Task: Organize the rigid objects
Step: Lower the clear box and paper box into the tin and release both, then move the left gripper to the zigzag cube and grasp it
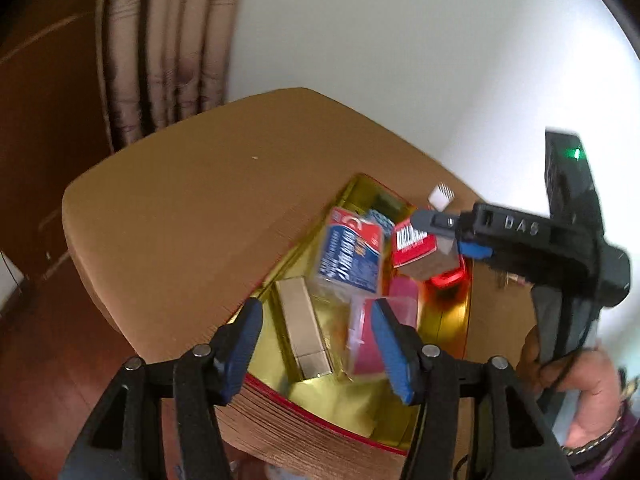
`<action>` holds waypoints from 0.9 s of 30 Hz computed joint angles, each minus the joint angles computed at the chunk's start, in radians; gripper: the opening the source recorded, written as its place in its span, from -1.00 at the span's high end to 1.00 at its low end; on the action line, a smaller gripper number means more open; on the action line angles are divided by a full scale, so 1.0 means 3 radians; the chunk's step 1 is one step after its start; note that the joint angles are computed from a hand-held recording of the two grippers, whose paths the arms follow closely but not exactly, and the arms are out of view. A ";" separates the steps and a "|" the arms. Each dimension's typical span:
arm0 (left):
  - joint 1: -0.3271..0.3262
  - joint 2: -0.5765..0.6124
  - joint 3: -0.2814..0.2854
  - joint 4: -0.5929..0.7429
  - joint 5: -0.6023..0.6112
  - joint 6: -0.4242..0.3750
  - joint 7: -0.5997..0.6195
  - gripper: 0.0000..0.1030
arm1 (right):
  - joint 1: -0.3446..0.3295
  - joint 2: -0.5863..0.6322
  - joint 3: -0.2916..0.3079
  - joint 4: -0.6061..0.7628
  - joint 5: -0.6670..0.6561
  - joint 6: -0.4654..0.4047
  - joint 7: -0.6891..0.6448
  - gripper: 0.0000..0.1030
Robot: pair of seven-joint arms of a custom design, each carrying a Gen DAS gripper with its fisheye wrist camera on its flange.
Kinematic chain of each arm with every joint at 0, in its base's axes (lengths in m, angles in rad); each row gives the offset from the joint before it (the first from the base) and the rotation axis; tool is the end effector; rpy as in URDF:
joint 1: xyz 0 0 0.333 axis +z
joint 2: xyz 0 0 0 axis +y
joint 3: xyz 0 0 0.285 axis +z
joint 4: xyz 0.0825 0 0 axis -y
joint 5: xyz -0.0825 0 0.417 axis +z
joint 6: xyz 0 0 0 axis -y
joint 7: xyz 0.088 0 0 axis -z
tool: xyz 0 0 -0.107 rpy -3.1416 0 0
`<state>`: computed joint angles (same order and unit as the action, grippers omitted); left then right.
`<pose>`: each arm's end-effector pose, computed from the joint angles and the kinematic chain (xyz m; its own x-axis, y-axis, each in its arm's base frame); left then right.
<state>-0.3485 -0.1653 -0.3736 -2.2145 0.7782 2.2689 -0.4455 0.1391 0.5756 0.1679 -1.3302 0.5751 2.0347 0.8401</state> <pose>0.4272 -0.3564 0.4249 0.6353 -0.7117 0.2998 -0.4631 -0.6618 -0.5895 0.7126 0.2319 0.3891 0.7034 -0.5813 -0.4090 -0.7106 -0.5599 -0.4262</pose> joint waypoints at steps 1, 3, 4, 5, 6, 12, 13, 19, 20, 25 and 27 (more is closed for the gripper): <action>0.0006 -0.0044 0.0021 -0.0061 -0.0022 0.0078 -0.0028 -0.15 | 0.0013 0.0008 -0.0001 0.0000 -0.0005 0.0017 0.0019 0.03; 0.0025 -0.0083 0.0035 -0.0138 -0.0056 0.0183 -0.0021 -0.15 | 0.0052 -0.0023 -0.0016 -0.0056 -0.0035 0.0145 0.0076 -0.10; 0.0025 -0.0066 0.0020 -0.0122 -0.0092 0.0140 0.0011 -0.15 | 0.0062 -0.0049 -0.0021 -0.0100 -0.0035 0.0232 0.0104 -0.35; 0.0022 -0.0029 0.0007 -0.0079 -0.0119 0.0088 0.0050 -0.15 | 0.0039 -0.0051 -0.0002 -0.0101 0.0014 0.0246 0.0114 -0.45; 0.0023 -0.0007 0.0005 -0.0060 -0.0114 0.0064 0.0079 -0.15 | 0.0008 -0.0044 0.0021 -0.0093 0.0080 0.0249 0.0106 -0.48; -0.0030 0.0231 0.0011 0.0159 -0.0011 -0.0145 0.0219 -0.15 | -0.0252 -0.0618 0.0095 -0.0925 0.0822 0.1245 -0.0695 -0.48; -0.0049 0.0250 0.0021 0.0178 0.0012 -0.0147 0.0229 -0.15 | -0.0283 -0.0740 0.0069 -0.1130 0.0952 0.1544 -0.0904 -0.52; -0.0162 0.0439 0.0072 0.0371 0.0114 -0.0159 0.0374 -0.16 | -0.0373 -0.0809 -0.0203 -0.1653 0.0868 0.2826 -0.1588 -0.72; -0.0182 0.0478 0.0080 0.0407 0.0134 -0.0141 0.0408 -0.16 | -0.0416 -0.0768 -0.0237 -0.1667 0.0751 0.2926 -0.1594 -0.72; -0.0325 0.0772 0.0125 0.0767 0.0136 -0.0201 0.0765 -0.16 | -0.0609 -0.0519 -0.0360 -0.1581 0.0328 0.3223 -0.1347 -0.77; -0.0383 0.0894 0.0153 0.0939 0.0105 -0.0160 0.0892 -0.16 | -0.0721 -0.0415 -0.0374 -0.1495 0.0242 0.3126 -0.1186 -0.78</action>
<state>-0.4633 0.1029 -0.3279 -1.9330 0.8097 2.2208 -0.1779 -0.0773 0.4512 0.0556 -1.7787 0.6478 2.9725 0.4843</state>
